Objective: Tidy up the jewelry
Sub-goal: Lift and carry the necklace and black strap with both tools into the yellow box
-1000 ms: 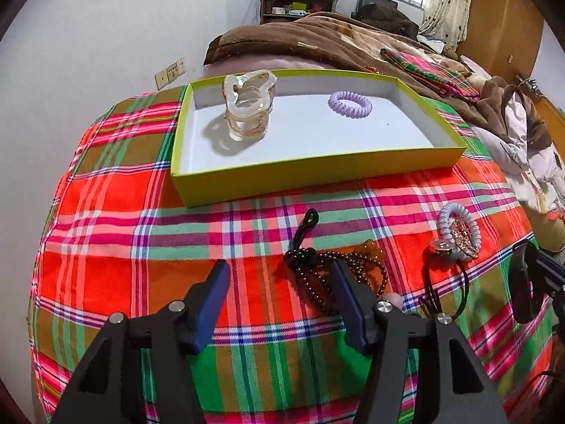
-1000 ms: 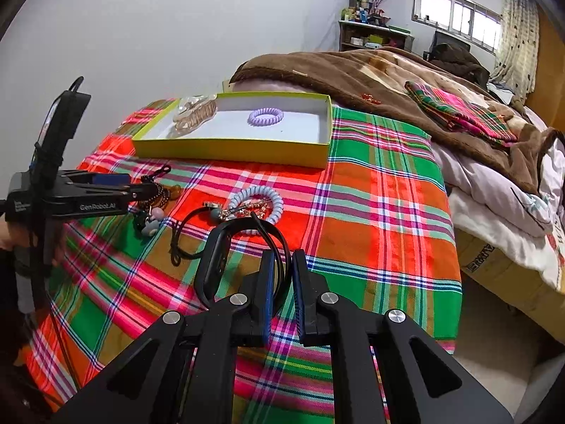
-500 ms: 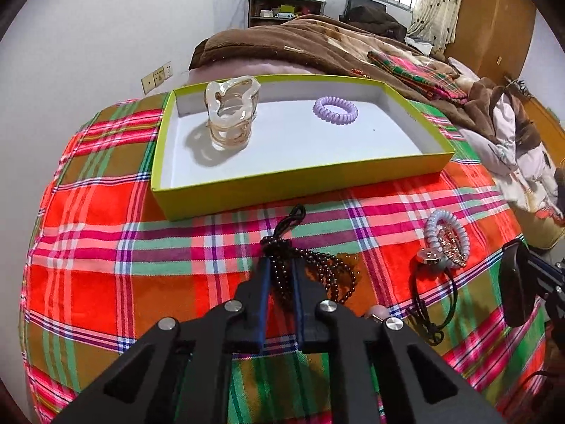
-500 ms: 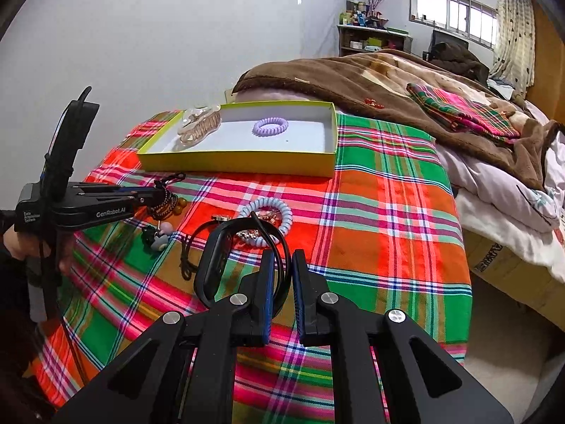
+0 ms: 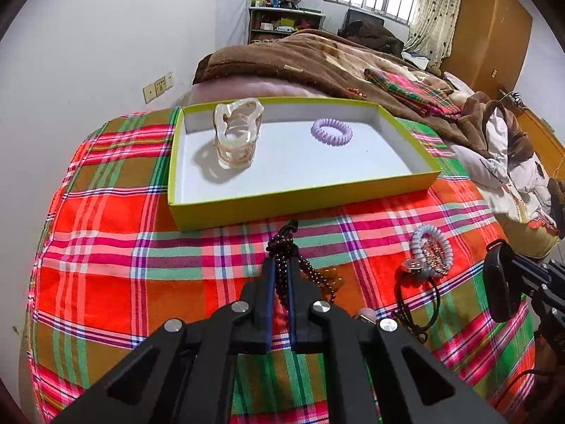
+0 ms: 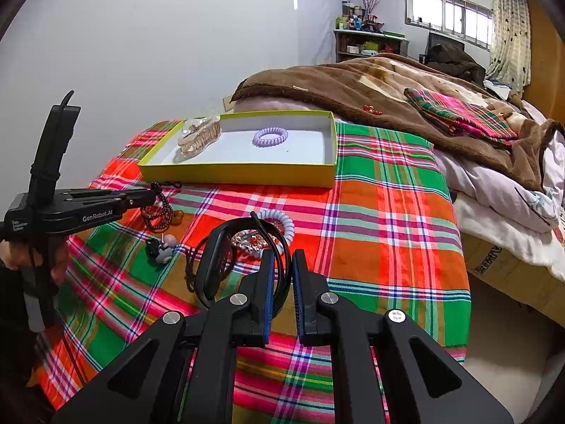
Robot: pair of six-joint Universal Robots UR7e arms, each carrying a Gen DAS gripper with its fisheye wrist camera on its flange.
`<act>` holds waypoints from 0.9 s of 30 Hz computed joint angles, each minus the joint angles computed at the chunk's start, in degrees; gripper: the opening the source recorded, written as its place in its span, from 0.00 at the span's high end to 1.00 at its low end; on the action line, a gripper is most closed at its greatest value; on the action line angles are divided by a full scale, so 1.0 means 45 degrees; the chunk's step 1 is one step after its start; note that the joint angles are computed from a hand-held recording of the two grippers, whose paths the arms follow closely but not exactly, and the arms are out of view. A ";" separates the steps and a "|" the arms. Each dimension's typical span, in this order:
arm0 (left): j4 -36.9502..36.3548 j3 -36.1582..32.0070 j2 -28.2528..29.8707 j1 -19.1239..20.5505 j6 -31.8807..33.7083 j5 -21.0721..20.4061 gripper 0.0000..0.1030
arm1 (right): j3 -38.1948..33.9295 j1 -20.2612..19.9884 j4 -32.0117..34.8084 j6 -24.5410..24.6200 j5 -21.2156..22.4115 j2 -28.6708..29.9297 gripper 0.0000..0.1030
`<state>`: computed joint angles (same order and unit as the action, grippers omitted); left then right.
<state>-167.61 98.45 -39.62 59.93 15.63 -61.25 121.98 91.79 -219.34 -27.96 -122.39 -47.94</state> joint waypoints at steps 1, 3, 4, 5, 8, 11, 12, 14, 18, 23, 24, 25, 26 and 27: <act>-0.0047 0.0025 -0.0037 -0.0016 0.0006 -0.0002 0.94 | -0.0019 0.0025 -0.0029 -0.0016 -0.0016 0.0005 0.90; -0.0106 0.0028 -0.0084 -0.0053 0.0045 -0.0030 0.94 | -0.0051 0.0062 -0.0052 0.0006 -0.0012 -0.0012 0.90; -0.0153 0.0039 -0.0117 -0.0071 0.0049 -0.0043 0.94 | -0.0078 0.0077 -0.0025 0.0036 0.0001 -0.0029 0.90; -0.0186 0.0053 -0.0166 -0.0085 0.0052 -0.0099 0.94 | -0.0110 0.0085 -0.0008 0.0047 -0.0006 -0.0047 0.90; -0.0295 0.0112 -0.0320 -0.0117 0.0046 -0.0290 0.94 | -0.0209 0.0136 -0.0021 0.0046 -0.0015 -0.0053 0.90; -0.0343 0.0089 -0.0392 -0.0161 0.0120 -0.0389 0.94 | -0.0349 0.0185 0.0053 0.0050 0.0022 -0.0078 0.90; -0.0333 0.0075 -0.0404 -0.0175 0.0124 -0.0413 0.94 | -0.0410 0.0192 0.0093 0.0059 0.0020 -0.0079 0.90; -0.0308 0.0023 -0.0447 -0.0181 0.0099 -0.0520 0.94 | -0.0522 0.0222 0.0120 0.0071 0.0033 -0.0092 0.90; -0.0283 -0.0096 -0.0504 -0.0217 0.0190 -0.0677 0.94 | -0.0796 0.0284 0.0263 0.0064 0.0020 -0.0123 0.90; -0.0092 -0.0426 -0.0513 -0.0231 0.0224 -0.1050 0.94 | -0.1300 0.0352 0.0483 0.0065 -0.0037 -0.0107 0.90; -0.0032 -0.0533 -0.0484 -0.0245 0.0265 -0.1111 0.94 | -0.1434 0.0340 0.0578 0.0067 -0.0061 -0.0098 0.90; 0.0024 -0.0654 -0.0443 -0.0255 0.0282 -0.1165 0.94 | -0.1574 0.0323 0.0694 0.0085 -0.0058 -0.0091 0.90; 0.0056 -0.0760 -0.0399 -0.0264 0.0304 -0.1225 0.94 | -0.1742 0.0292 0.0845 0.0111 -0.0046 -0.0080 0.90; 0.0130 -0.0917 -0.0327 -0.0271 0.0351 -0.1316 0.94 | -0.1890 0.0273 0.0947 0.0136 -0.0071 -0.0054 0.90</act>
